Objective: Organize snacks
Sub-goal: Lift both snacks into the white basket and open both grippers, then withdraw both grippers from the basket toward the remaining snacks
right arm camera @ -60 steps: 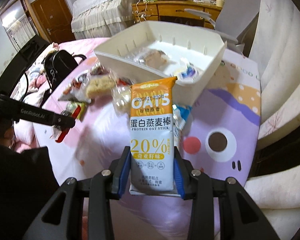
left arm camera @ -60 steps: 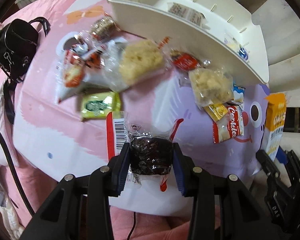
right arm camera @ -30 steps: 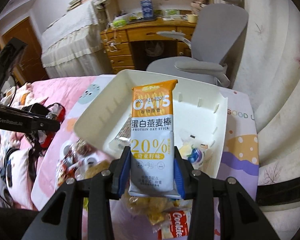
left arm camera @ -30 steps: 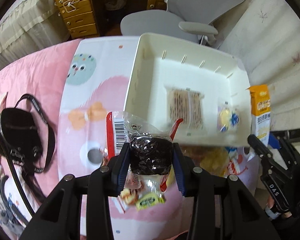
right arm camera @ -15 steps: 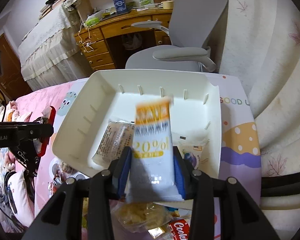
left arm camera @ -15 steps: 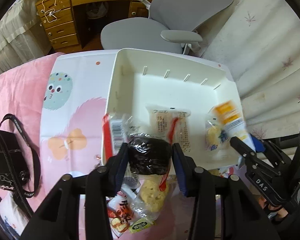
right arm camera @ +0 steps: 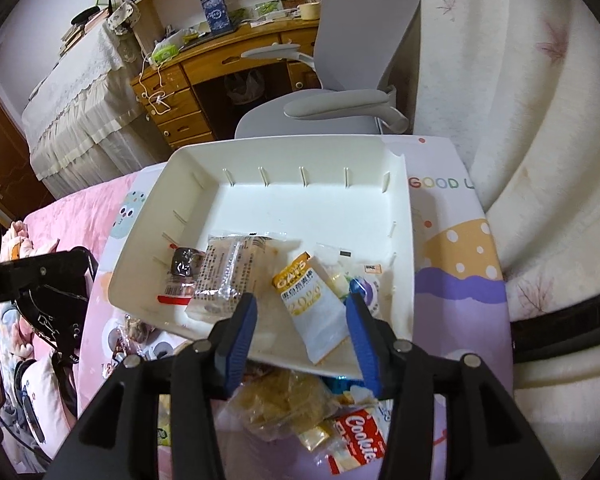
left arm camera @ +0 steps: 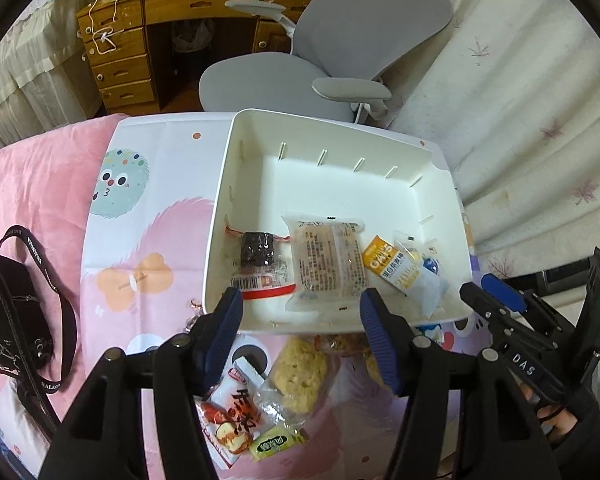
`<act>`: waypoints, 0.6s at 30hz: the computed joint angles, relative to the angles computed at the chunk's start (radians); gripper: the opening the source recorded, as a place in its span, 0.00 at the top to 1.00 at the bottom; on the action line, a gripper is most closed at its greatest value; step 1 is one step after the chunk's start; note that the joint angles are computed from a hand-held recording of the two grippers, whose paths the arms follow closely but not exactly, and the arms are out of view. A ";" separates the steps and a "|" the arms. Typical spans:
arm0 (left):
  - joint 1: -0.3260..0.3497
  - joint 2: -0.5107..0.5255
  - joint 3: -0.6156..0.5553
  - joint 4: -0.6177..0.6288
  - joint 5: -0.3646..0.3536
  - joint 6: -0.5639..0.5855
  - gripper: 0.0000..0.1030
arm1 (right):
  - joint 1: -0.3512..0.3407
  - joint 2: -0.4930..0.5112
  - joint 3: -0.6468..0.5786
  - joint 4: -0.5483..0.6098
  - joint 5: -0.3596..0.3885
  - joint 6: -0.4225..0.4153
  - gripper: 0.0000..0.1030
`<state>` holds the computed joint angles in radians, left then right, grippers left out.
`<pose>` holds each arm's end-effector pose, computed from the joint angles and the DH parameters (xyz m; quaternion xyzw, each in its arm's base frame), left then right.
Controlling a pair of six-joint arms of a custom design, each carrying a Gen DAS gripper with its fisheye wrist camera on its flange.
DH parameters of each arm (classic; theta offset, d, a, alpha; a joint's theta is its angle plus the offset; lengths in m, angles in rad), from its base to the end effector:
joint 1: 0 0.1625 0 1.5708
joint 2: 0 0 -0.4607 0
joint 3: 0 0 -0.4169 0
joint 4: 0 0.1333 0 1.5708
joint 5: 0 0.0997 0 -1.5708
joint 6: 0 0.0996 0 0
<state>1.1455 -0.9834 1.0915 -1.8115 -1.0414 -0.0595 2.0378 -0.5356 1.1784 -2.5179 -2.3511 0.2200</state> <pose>-0.1546 -0.7862 0.4290 0.1581 0.9501 -0.1247 0.2381 0.4374 -0.7271 0.1101 0.0554 -0.9143 0.2586 0.3068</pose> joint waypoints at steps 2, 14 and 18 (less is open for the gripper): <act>-0.005 -0.025 0.034 -0.023 -0.002 0.010 0.42 | 0.009 -0.013 0.024 -0.023 -0.011 0.004 0.54; 0.002 -0.178 0.240 -0.174 -0.072 0.068 0.42 | 0.054 -0.117 0.240 -0.135 -0.093 0.093 0.49; 0.012 -0.217 0.299 -0.189 -0.096 0.082 0.39 | 0.060 -0.152 0.317 -0.113 -0.112 0.180 0.49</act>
<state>1.1577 -1.2000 1.3906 -2.0008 -1.1373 0.0221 2.0974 -0.6876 1.4958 -2.6310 -2.4630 0.3995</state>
